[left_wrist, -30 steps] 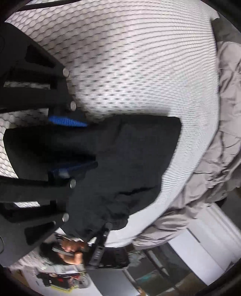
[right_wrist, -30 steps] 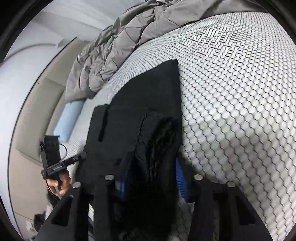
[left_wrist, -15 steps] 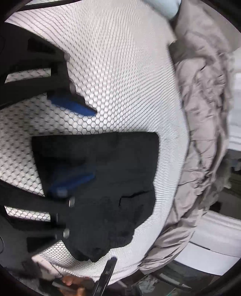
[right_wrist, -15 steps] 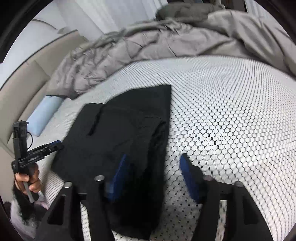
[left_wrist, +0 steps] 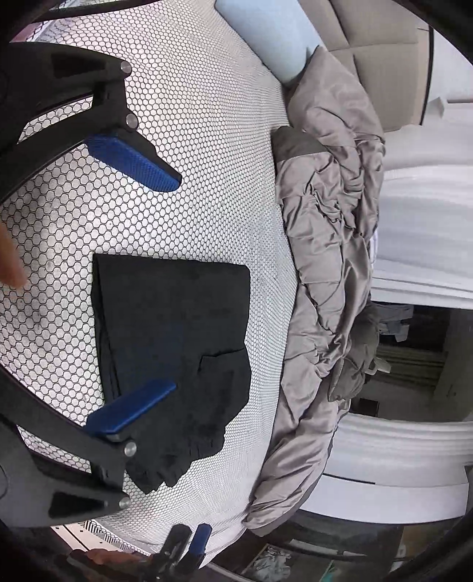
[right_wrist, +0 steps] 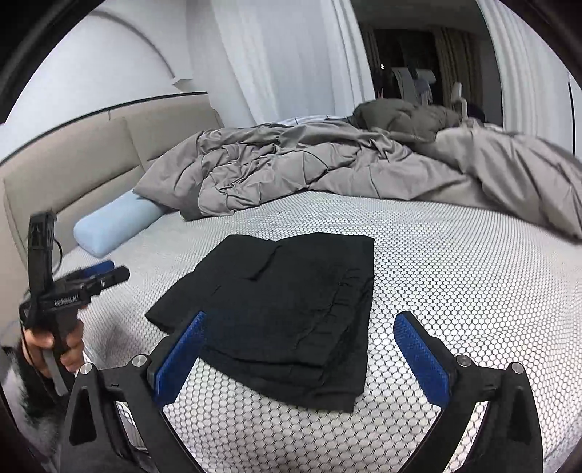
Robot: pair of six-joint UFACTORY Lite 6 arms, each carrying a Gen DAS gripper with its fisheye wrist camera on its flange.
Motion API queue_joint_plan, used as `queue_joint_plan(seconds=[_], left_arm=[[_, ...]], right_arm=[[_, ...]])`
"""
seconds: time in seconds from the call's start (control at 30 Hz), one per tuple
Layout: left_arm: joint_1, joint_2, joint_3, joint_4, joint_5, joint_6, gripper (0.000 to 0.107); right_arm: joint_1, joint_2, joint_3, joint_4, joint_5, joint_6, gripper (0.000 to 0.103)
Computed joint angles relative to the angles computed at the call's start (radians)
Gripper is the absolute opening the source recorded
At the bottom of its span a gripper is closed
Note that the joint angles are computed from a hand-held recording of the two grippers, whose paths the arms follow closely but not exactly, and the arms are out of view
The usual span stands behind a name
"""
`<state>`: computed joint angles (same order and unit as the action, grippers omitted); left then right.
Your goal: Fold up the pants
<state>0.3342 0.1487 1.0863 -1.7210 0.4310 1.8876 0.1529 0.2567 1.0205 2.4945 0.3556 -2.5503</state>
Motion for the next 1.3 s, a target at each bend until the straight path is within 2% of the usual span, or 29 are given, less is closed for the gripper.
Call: queue_joint_plan(seconds=[0.1,0.2,0.7,1.3], left_arm=[[-0.020,-0.013,-0.025,-0.055,0.000,0.076,0.102],[-0.037,-0.018,-0.040,-0.112,0.002,0.148,0.102],[-0.084,-0.012,-0.068,-0.191,-0.018,0.258,0.102],[-0.074,0.023,-0.033,-0.194,-0.009,0.269,0.102]], right_arm=[[0.039,0.003,-0.033,0.198,0.029,-0.197,0.103],[0.049,0.014,-0.044,0.269,0.066,-0.275,0.103],[0.041,0.009,-0.062,0.204,0.092,-0.204,0.103],[0.045,0.005,-0.064,0.206,0.091,-0.210,0.103]])
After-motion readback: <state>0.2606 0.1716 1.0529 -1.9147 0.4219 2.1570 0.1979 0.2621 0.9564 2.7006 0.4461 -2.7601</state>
